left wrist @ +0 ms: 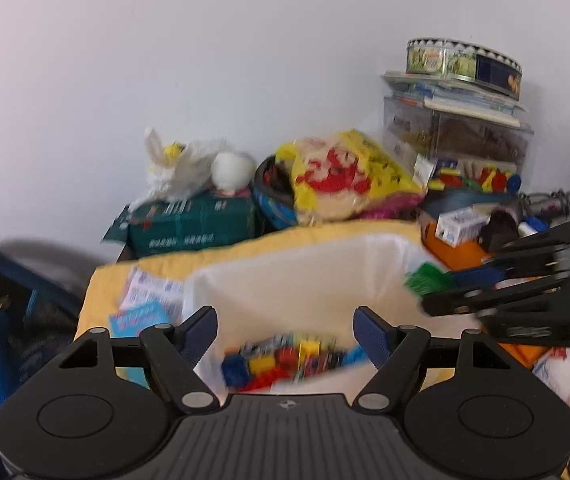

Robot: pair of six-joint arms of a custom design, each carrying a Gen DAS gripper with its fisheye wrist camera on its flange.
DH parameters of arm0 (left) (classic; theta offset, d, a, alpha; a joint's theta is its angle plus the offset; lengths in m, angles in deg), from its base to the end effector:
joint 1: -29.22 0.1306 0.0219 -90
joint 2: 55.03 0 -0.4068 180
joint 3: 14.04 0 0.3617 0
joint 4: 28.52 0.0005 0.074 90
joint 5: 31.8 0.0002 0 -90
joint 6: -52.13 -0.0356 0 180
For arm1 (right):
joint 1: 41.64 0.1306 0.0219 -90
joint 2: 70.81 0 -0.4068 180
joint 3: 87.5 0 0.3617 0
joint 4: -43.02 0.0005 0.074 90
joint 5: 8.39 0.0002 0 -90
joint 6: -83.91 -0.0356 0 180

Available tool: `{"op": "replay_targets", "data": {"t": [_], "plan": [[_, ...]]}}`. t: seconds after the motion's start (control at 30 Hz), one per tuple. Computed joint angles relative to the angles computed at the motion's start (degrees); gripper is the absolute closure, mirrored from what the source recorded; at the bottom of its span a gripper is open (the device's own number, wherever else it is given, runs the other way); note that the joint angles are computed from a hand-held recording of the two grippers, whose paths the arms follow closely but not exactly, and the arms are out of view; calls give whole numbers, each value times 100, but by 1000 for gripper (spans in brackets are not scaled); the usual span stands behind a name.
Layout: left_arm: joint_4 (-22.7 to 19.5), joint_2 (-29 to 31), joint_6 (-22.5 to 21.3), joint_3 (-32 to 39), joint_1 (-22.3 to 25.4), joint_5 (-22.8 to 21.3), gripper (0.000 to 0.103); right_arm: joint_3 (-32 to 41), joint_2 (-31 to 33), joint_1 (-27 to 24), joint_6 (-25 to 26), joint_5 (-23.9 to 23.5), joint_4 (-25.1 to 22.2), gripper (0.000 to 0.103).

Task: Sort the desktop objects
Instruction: 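Grasp the green brick piece with the right tool, then lower the green piece into the white bin and open the right tool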

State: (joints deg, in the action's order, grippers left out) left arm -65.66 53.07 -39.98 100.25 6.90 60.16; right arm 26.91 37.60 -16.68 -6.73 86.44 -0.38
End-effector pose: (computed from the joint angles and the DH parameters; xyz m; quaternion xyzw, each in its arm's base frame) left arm 0.5560 -0.2301 0.4997 0.1923 0.8485 -0.1011 0.4825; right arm 0.5427 0.2487 0.4877 -0.1704 0.8795 0.0612 0.4400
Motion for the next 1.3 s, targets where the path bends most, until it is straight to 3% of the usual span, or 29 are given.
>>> {"op": "replay_targets", "data": {"t": [0.1,0.2,0.23,0.3,0.37,0.47,0.53,0.63,0.7,0.83,1.17,1.3], "plan": [[-253,355,-223,592,-98,-302,24,996,674,-42,-187,188,-842,79],[-7,494,-598,688,-249,-887,24,1773,1223,-43,-279,391,-1542,78],[-31,548,-693,755,-275,-965,24,1814,1274,-39,-296,477,-1611,73],[-455,704,-716,1074,-244,-672,24,2082,1449,-70,-336,535,-1954,62],[-653,787,-625,1209,-230,-634,24,1988,1373,-108,-386,523,-1933,59],[-1033,971,-582,1500,-252,-958,24,2205,1447,-104,-458,684,-2085,47],[-1245,1090,-616,1701,-246,-1038,24,2358,1507,-111,-520,849,-2173,30],[-1612,1273,-610,2041,-272,-1308,24,2301,1432,-207,-857,564,-2084,14],[-1852,1391,-558,2271,-277,-1433,24,2372,1444,-248,-1185,517,-2191,10],[-2244,1593,-297,2655,-263,-1573,24,2937,1728,-178,-1315,1171,-2842,0],[-3008,2019,-87,3465,-283,-1560,24,3376,1914,-119,-1525,1288,-3496,0],[-3047,2014,-122,3441,-302,-1549,24,3378,1911,-76,-1626,1255,-3533,0]]}}
